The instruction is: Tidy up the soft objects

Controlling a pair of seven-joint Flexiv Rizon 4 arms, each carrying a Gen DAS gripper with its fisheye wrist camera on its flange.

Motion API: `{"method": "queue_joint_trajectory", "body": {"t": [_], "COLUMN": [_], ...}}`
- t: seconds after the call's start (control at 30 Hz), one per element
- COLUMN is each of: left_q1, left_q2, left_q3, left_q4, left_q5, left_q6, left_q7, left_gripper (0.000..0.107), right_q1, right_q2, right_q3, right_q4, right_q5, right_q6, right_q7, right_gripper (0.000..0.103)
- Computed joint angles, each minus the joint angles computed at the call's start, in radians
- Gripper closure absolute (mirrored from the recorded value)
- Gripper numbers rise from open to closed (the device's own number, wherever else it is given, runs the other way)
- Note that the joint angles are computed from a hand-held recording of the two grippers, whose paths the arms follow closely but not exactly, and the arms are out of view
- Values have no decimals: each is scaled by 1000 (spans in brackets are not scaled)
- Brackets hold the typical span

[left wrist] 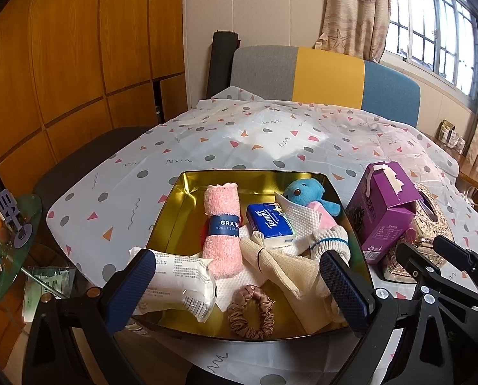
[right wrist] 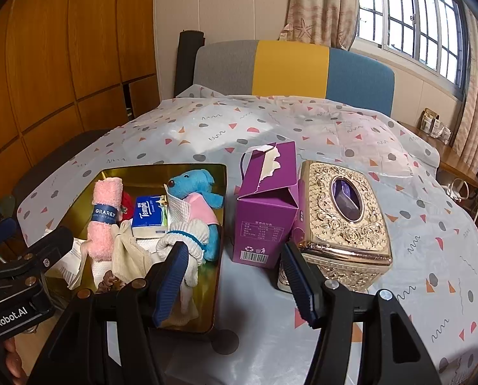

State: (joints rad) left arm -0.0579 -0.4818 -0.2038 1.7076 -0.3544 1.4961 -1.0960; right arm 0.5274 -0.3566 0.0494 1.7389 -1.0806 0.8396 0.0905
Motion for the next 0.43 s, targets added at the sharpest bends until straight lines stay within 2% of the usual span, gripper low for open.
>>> {"method": "queue_joint_trajectory", "body": {"t": [0.17,0.33,0.43], "left_q1": [0,11,11], "left_q2": [0,1,0], "left_q3": [-2,-22,-20], "left_q4": [0,16,10], "left_q5": [1,9,5], "left_q6": [2,42,19], "left_q7": [0,13,10], "left_gripper": [4,4,4], "right_q1": [1,-3,-6], "right_q2": [0,2,7], "right_q3": [0,2,2], "right_q4": [0,8,15], "right_q5": [-1,5,5], "right_q6": [-3,3,8], "right_q7": [2,4,12], "right_gripper": [42,42,42]}}
